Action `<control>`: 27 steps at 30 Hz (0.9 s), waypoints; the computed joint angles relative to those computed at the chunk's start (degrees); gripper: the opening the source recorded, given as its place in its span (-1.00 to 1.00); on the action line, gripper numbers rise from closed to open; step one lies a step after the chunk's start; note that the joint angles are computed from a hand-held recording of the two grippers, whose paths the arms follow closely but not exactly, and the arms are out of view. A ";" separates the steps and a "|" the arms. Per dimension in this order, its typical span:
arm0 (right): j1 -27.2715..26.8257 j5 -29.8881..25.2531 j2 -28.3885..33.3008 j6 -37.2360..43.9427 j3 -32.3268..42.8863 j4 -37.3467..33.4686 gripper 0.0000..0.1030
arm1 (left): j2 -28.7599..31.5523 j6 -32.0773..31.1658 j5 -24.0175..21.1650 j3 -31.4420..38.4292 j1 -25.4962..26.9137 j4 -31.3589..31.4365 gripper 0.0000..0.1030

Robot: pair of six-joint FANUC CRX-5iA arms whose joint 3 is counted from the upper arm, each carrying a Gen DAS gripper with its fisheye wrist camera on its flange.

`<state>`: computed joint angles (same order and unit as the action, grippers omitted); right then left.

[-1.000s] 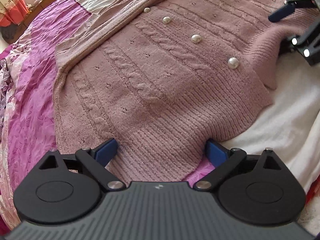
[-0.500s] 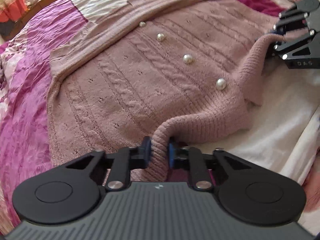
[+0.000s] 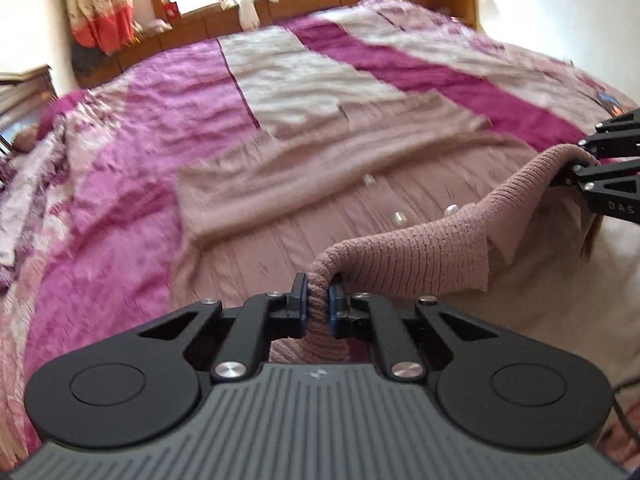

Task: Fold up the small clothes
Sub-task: 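Grasp the hem with the left gripper while the right gripper grasps the hem, then lift the hem with both grippers and fold it toward the collar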

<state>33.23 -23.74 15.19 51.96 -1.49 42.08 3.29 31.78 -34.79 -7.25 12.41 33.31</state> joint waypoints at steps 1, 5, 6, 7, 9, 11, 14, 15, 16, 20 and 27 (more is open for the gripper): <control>-0.22 0.60 0.16 -0.81 0.17 0.92 -0.75 | 0.11 0.27 0.62 0.27 -0.09 -0.13 -0.79; -1.14 2.77 0.94 -5.51 0.22 6.12 -0.75 | 0.51 -0.43 3.30 0.22 -0.56 2.77 -0.79; -1.39 3.26 1.16 -6.97 0.23 7.56 -0.75 | 0.43 -1.20 4.43 -0.23 -0.76 4.33 -0.80; -1.60 3.66 1.27 -8.74 0.09 9.24 -0.75 | 0.46 -2.11 5.38 -0.60 -0.91 5.89 -0.80; -2.23 4.45 1.64 -12.56 -0.01 12.58 -0.75 | 0.90 -3.43 7.26 -0.69 -1.40 8.77 -0.80; -2.81 4.85 2.19 -15.57 0.36 14.91 -0.75 | 1.45 -5.11 8.73 -0.67 -1.96 11.65 -0.81; -3.35 5.05 3.22 -17.75 1.61 16.43 -0.75 | 2.81 -7.30 11.36 -0.06 -3.14 15.28 -0.87; -3.64 5.51 3.58 -18.63 2.03 17.06 -0.75 | 3.55 -7.30 12.00 0.69 -3.50 15.64 -0.87; -3.93 5.98 3.94 -19.49 2.45 17.54 -0.75 | 4.34 -7.23 12.26 1.53 -3.71 15.92 -0.88; -5.16 7.71 5.75 -24.17 4.55 20.42 -0.75 | 6.97 -9.01 15.06 3.77 -5.13 19.43 -0.88; -6.92 9.69 9.41 -29.82 9.31 26.10 -0.75 | 11.24 -11.64 21.62 7.83 -7.32 21.82 -0.89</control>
<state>26.31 -14.05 24.60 22.14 7.82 68.18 14.53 20.14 -13.17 0.58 5.09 55.12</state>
